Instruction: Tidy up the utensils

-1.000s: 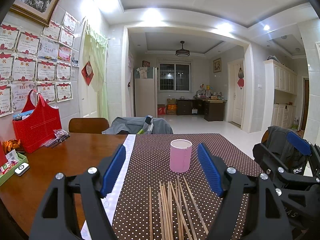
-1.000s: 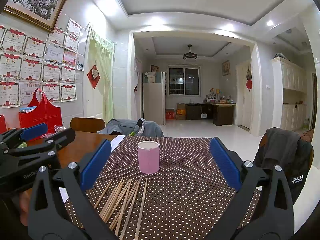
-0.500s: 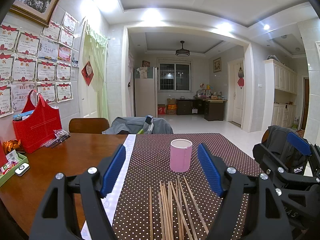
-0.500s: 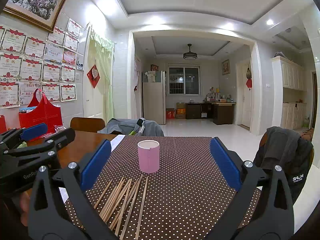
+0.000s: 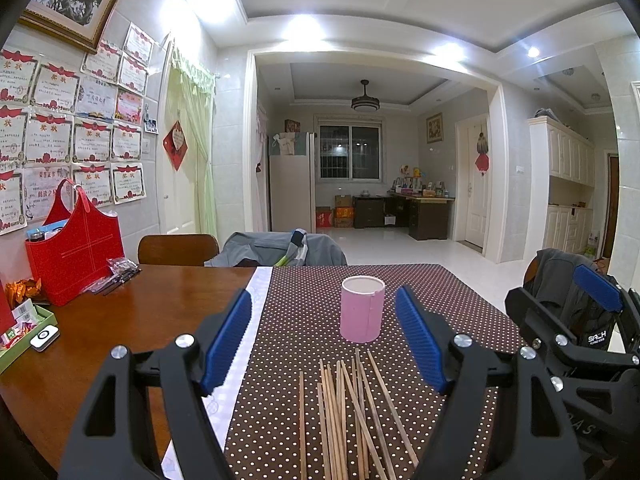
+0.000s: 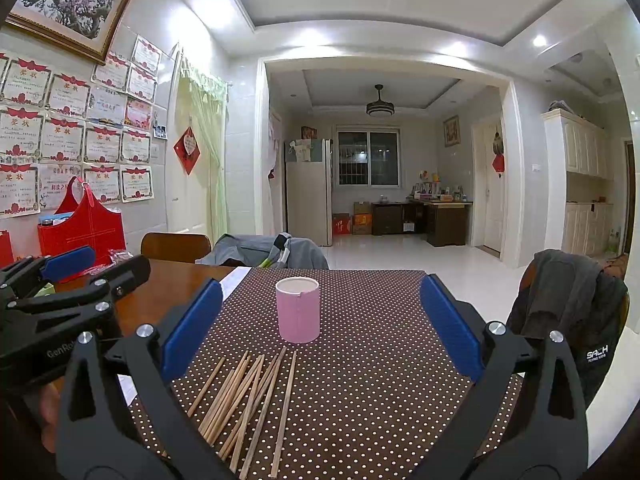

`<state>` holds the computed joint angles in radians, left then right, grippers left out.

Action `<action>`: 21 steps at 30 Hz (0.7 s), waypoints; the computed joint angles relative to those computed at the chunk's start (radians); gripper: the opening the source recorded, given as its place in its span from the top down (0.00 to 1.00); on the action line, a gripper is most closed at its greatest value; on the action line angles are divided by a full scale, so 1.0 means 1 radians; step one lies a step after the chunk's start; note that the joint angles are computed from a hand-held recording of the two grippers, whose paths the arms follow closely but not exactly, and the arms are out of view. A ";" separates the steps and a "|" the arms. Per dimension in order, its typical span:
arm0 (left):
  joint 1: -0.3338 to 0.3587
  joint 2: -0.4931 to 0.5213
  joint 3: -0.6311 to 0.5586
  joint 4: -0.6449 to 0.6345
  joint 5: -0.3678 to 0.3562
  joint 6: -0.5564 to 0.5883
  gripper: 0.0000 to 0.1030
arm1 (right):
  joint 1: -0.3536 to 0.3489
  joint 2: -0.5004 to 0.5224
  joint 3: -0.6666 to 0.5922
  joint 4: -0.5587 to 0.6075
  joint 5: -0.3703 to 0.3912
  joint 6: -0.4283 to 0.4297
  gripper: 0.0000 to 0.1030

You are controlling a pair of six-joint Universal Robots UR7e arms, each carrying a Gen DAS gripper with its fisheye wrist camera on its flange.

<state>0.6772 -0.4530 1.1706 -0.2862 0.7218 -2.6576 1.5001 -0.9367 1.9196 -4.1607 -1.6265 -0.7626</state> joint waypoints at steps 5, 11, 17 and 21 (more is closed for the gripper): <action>0.004 -0.002 0.017 -0.018 0.003 0.003 0.29 | 0.000 0.000 -0.001 0.003 0.000 0.002 0.06; 0.003 -0.001 0.015 -0.014 0.002 0.001 0.29 | 0.001 -0.001 -0.003 0.006 -0.003 0.003 0.06; 0.008 -0.003 0.011 -0.007 0.006 0.001 0.29 | -0.006 -0.001 -0.006 0.011 0.003 0.004 0.06; 0.012 -0.013 0.023 -0.009 0.008 0.005 0.29 | -0.003 -0.009 0.004 0.011 -0.001 0.006 0.06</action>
<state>0.6890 -0.4658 1.1933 -0.2955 0.7296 -2.6522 1.4970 -0.9455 1.9240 -4.1493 -1.6270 -0.7567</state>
